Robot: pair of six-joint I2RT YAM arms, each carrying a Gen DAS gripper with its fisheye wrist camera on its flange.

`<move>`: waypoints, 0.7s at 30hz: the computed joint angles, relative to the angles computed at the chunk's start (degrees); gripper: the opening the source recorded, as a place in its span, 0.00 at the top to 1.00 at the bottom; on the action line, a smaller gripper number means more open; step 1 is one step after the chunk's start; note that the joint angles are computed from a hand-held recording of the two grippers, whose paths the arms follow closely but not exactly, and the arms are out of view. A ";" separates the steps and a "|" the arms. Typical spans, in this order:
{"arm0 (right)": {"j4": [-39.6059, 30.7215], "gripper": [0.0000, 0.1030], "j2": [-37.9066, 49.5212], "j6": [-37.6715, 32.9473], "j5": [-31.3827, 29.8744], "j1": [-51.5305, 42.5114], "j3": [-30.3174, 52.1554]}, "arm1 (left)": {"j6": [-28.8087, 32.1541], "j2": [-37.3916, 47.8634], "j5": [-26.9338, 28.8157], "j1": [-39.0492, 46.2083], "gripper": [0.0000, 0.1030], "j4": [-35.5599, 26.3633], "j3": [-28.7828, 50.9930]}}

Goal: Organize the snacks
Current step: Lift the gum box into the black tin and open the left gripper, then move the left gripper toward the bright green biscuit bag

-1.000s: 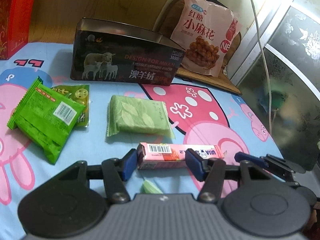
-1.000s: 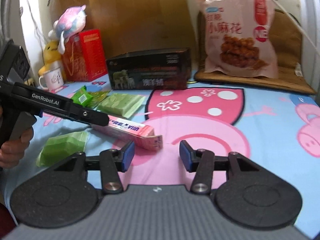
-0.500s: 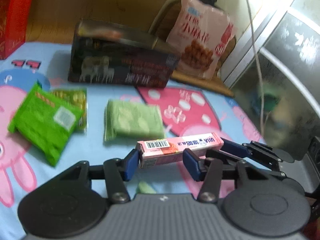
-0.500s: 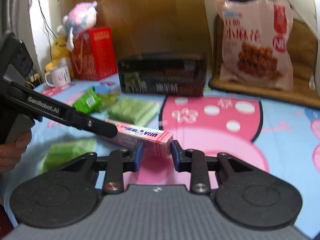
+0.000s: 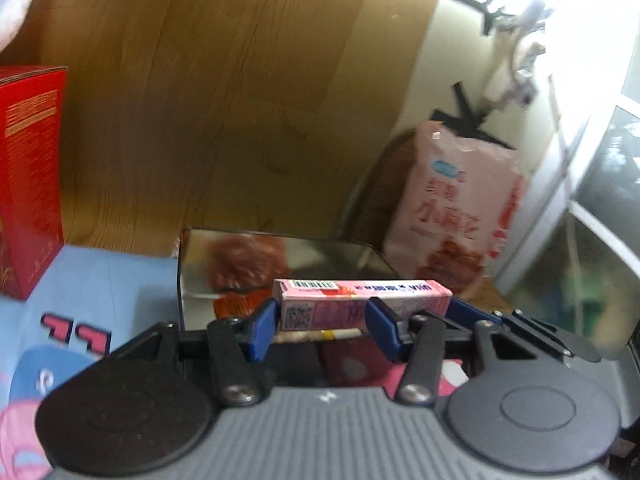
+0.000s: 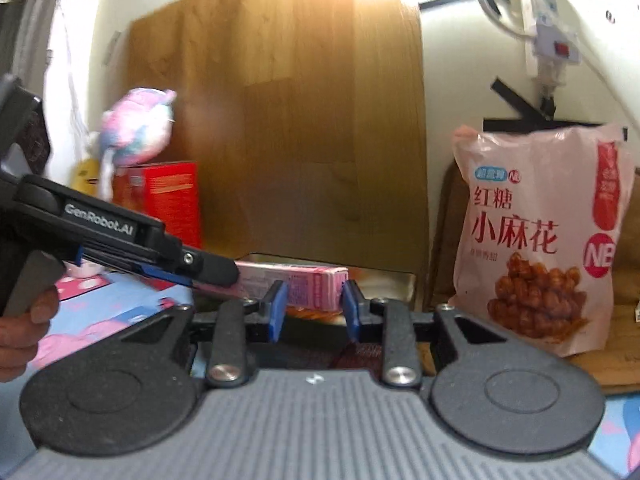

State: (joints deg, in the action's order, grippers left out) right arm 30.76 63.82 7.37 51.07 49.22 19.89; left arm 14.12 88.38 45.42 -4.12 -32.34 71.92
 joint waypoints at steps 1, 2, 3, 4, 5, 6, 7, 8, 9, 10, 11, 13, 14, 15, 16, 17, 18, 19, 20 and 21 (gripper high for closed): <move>0.38 0.65 1.03 0.36 -2.34 -2.74 0.52 | -0.88 1.14 -1.33 -1.22 0.53 1.70 0.12; 0.52 0.60 2.39 1.08 -4.43 -5.49 1.25 | -1.37 2.51 -2.16 -2.22 0.53 3.16 0.23; 0.61 0.59 4.07 1.91 -3.99 -6.15 2.18 | -1.87 3.59 -2.89 -3.00 0.51 4.01 0.47; 1.57 0.58 5.59 2.07 -3.67 -7.01 2.48 | -2.48 4.50 -4.14 -3.79 0.49 4.56 0.72; 1.96 0.57 6.89 2.22 -3.49 -7.84 2.94 | -2.70 5.13 -4.54 -3.84 0.49 4.85 1.00; 1.96 0.57 7.62 2.85 -3.04 -8.20 3.23 | -3.08 4.99 -4.39 -3.74 0.49 5.48 0.59; 2.08 0.57 7.17 3.71 -2.31 -7.88 2.72 | -2.85 4.58 -3.15 -2.78 0.49 5.65 0.15; 2.92 0.57 6.07 4.19 -1.52 -7.00 1.58 | -2.25 3.76 -1.46 -1.44 0.49 5.24 -0.31; 4.51 0.56 4.73 4.05 -0.62 -5.72 0.03 | -1.35 3.07 0.29 0.02 0.49 4.53 -0.55; 5.04 0.55 3.55 4.20 0.78 -4.12 -1.07 | -0.15 2.36 2.22 1.84 0.49 3.64 -0.81; 4.75 0.55 2.12 4.74 2.17 -2.31 -2.04 | 1.23 1.83 4.00 3.92 0.49 2.83 -1.14; 4.09 0.55 -0.65 6.72 3.47 1.48 -3.99 | 6.18 1.12 6.68 9.20 0.47 -0.91 -1.50; 3.32 0.55 -1.54 8.04 2.55 2.73 -4.42 | 8.18 1.29 7.51 11.47 0.47 -2.54 -1.32; 2.01 0.55 -2.06 9.87 0.99 4.05 -4.65 | 10.61 1.79 8.21 14.00 0.46 -4.76 -1.02; 0.10 0.54 -2.02 11.66 -1.82 4.42 -4.24 | 13.34 2.74 8.73 16.44 0.46 -7.77 -0.34; -2.07 0.51 -1.35 13.69 -5.64 4.78 -3.46 | 15.87 4.13 9.10 18.30 0.46 -10.85 0.74; -2.98 0.51 0.04 15.14 -9.25 4.88 -2.66 | 18.56 5.53 9.22 19.95 0.46 -13.96 1.57; -3.29 0.51 2.03 16.29 -12.47 5.10 -1.68 | 21.04 6.77 8.96 21.46 0.46 -16.32 1.96; -3.13 0.51 4.70 17.00 -15.31 5.46 -0.51 | 21.86 7.44 8.36 22.21 0.46 -16.69 1.80; -3.03 0.51 8.06 17.10 -17.56 5.95 1.20 | 21.72 7.81 7.39 22.76 0.46 -16.30 1.30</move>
